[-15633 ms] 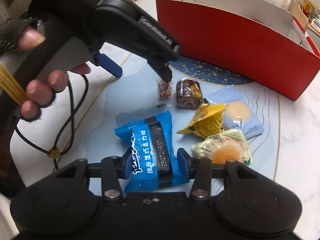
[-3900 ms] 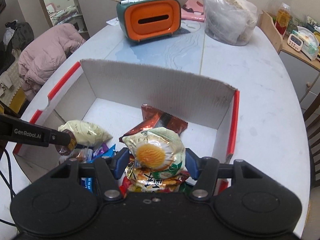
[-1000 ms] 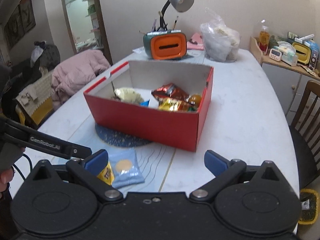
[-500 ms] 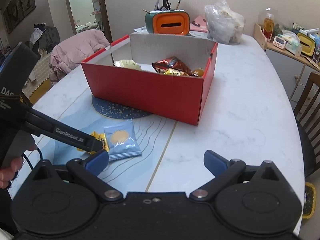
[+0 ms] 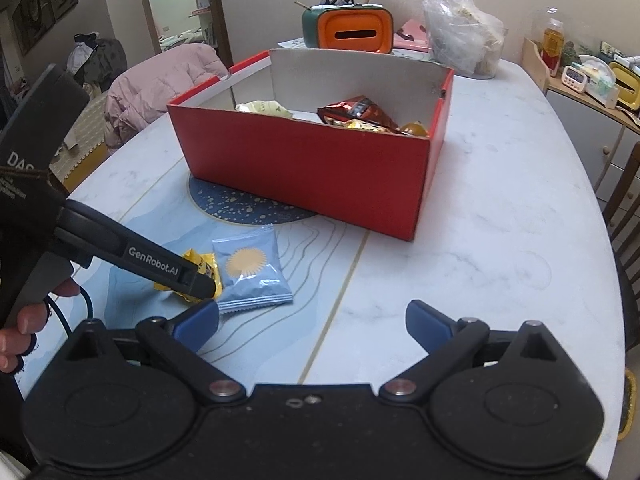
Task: Organize snacks
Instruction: 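Grasp the yellow wrapper with the left gripper while the right grasps the blue packet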
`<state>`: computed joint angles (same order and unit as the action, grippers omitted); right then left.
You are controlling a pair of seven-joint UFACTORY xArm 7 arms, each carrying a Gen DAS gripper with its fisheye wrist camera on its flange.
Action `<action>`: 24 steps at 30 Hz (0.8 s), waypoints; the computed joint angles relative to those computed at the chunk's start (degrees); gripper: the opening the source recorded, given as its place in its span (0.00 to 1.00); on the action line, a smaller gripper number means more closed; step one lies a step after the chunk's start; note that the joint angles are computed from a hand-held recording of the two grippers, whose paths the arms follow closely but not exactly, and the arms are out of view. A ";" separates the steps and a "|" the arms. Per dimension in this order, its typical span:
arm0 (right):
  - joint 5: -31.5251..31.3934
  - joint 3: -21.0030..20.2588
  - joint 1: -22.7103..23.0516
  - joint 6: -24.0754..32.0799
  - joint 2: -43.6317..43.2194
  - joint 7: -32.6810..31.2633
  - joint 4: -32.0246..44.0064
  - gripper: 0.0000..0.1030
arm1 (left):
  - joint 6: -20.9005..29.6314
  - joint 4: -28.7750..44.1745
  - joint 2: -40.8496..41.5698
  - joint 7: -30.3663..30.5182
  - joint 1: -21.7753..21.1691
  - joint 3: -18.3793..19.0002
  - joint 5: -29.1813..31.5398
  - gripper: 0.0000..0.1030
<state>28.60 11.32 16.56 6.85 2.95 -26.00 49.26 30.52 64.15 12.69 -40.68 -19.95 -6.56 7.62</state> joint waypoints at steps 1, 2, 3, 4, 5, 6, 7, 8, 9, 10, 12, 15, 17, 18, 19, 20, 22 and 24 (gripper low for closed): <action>0.24 0.13 0.01 0.15 0.42 -0.41 0.43 0.97 | -0.26 -0.18 -0.11 0.27 0.18 -0.01 -0.27 0.41; 0.66 0.36 -0.07 0.43 0.88 -1.02 0.96 0.97 | -0.60 -0.46 -0.26 0.51 0.37 0.00 -0.57 0.40; 0.44 0.47 -0.08 0.66 1.42 -1.05 1.50 0.97 | -0.93 -0.76 -0.43 0.61 0.54 0.05 -0.79 0.39; -0.28 0.51 -0.03 0.78 1.99 -0.66 1.99 0.97 | -1.21 -1.08 -0.60 0.85 0.76 0.05 -1.12 0.38; -0.63 0.73 -0.13 1.01 2.60 -0.72 2.55 0.97 | -1.49 -1.44 -0.82 1.12 1.02 0.04 -1.55 0.37; -0.98 0.98 -0.26 1.42 3.32 -0.81 3.28 0.97 | -1.78 -1.93 -1.17 1.11 1.21 0.12 -1.81 0.37; -1.61 1.16 -0.34 1.66 4.02 -0.67 3.91 0.97 | -2.03 -2.41 -1.57 0.98 1.39 0.23 -1.96 0.37; -2.48 1.29 -0.35 1.78 4.79 -0.37 4.50 0.97 | -2.43 -2.99 -1.97 0.89 1.63 0.33 -2.12 0.37; -3.75 1.28 -0.27 2.08 5.72 0.27 5.29 0.97 | -2.69 -3.47 -2.34 0.97 1.97 0.40 -2.45 0.36; -5.14 1.20 -0.17 2.30 6.64 1.11 6.03 0.97 | -2.83 -3.88 -2.69 0.95 2.31 0.48 -2.85 0.36; -8.53 0.78 0.34 2.55 8.49 3.38 7.50 0.95 | -3.17 -4.87 -3.54 1.03 3.05 0.62 -3.64 0.36; -11.79 1.24 0.18 3.46 11.07 5.27 9.76 0.93 | -3.87 -6.83 -5.23 1.34 4.07 0.76 -4.41 0.36; -13.10 1.88 -0.13 4.09 12.42 5.58 11.05 0.92 | -4.30 -8.17 -6.31 2.36 4.82 0.65 -5.54 0.36; -13.96 1.92 -0.01 4.44 13.03 5.99 11.70 0.90 | -4.36 -8.72 -6.79 2.48 5.04 0.67 -5.62 0.36; -14.62 2.02 0.03 4.79 13.73 6.32 12.42 0.89 | -4.49 -9.23 -7.19 2.68 5.27 0.66 -5.83 0.36; -15.46 1.86 0.30 4.96 14.25 6.96 12.96 0.86 | -4.67 -9.71 -7.55 2.99 5.49 0.63 -6.13 0.36; -16.71 1.94 0.53 5.28 15.28 7.71 14.04 0.84 | -4.84 -10.33 -8.03 3.15 5.77 0.65 -6.04 0.36; -18.68 1.24 1.47 4.79 15.94 9.09 14.58 0.80 | -5.13 -10.97 -8.47 3.76 6.08 0.61 -6.30 0.36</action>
<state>9.92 12.56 18.02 11.64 18.89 -16.91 63.83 25.39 53.18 4.22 -36.92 -13.87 -5.95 1.32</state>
